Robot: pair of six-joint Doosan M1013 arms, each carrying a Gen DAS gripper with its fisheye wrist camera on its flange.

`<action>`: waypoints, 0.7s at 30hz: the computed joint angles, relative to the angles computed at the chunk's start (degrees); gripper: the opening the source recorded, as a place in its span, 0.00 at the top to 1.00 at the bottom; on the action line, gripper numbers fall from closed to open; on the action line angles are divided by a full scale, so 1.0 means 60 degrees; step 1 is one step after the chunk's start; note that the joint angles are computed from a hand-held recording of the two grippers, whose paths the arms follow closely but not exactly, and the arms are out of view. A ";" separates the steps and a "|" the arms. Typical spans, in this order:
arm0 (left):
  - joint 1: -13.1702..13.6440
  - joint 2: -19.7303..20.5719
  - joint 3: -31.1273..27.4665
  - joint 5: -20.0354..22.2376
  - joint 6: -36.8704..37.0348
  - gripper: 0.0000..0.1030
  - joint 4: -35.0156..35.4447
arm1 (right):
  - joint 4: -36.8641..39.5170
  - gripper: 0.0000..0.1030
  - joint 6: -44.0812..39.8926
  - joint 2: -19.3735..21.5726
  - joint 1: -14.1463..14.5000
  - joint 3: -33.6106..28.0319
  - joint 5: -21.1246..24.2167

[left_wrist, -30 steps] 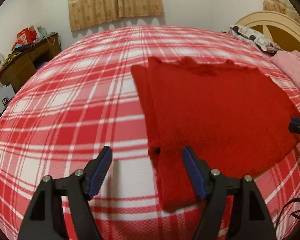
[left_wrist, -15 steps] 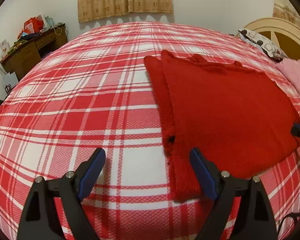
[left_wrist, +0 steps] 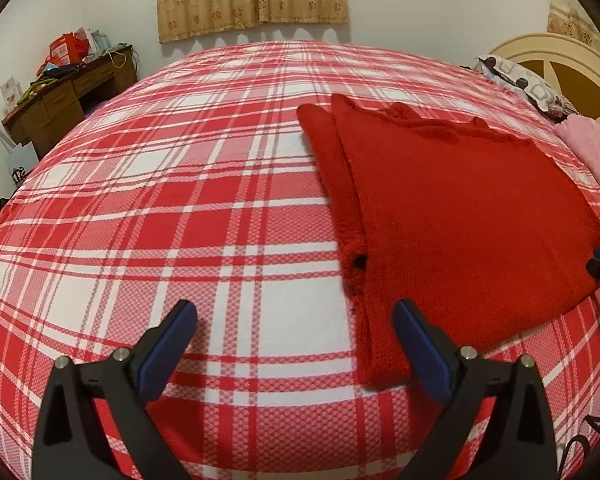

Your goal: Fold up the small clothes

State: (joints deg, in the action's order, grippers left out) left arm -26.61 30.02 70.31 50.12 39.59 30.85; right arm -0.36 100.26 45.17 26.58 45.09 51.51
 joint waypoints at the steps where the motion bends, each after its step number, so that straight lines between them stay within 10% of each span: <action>1: 0.0005 0.0002 -0.0006 0.0002 0.0009 0.02 -0.0007 | 0.0122 0.35 0.0112 -0.0078 -0.0018 0.0081 -0.0250; 21: 0.0019 -0.0101 0.0091 -0.0049 0.0431 0.00 -0.0064 | -0.0640 0.34 0.0321 0.0215 0.0067 -0.0365 0.0242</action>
State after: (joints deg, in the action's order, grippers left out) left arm -26.49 29.42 70.86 49.83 42.17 30.47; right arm -4.20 102.19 46.46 26.98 42.90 52.97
